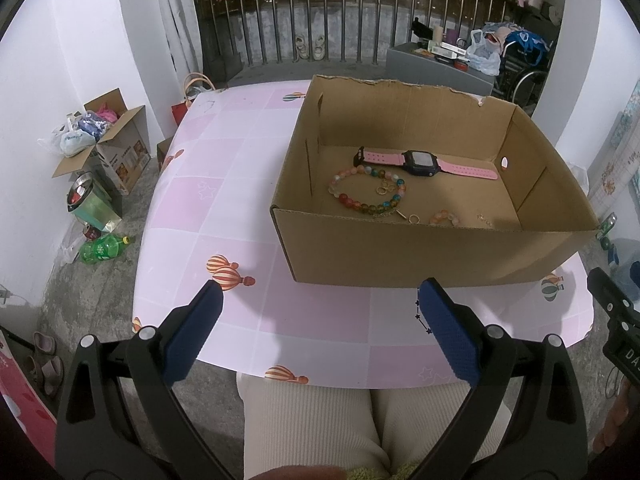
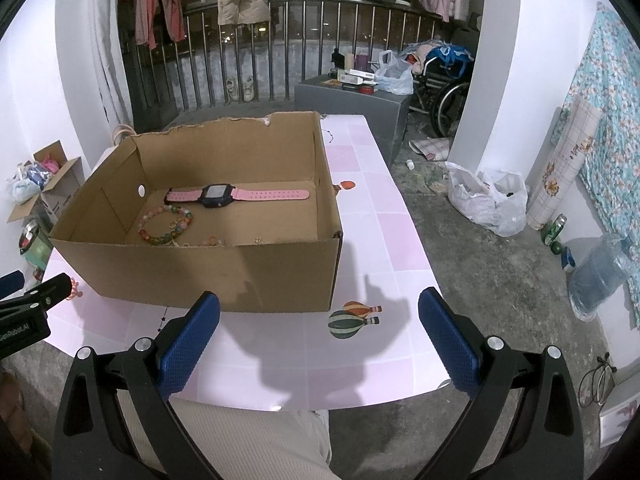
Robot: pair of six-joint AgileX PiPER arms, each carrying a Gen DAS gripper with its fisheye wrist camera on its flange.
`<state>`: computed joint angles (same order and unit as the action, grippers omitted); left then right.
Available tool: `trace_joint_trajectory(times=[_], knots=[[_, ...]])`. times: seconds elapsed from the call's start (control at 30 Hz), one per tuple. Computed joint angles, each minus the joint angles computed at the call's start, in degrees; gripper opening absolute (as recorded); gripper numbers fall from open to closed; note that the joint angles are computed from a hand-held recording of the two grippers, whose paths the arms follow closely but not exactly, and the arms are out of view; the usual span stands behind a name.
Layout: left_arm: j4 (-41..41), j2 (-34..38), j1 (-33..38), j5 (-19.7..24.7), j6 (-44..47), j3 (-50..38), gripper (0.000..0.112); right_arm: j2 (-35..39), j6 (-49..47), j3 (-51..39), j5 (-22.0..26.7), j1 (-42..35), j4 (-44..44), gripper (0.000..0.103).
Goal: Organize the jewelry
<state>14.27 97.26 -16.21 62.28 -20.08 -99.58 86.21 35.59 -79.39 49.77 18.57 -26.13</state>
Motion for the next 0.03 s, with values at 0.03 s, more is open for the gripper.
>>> trace_joint_trajectory(times=[0.03], knots=[[-0.05, -0.01, 0.02, 0.0, -0.01, 0.01, 0.095, 0.02, 0.01, -0.07, 0.09, 0.04, 0.02, 0.097]])
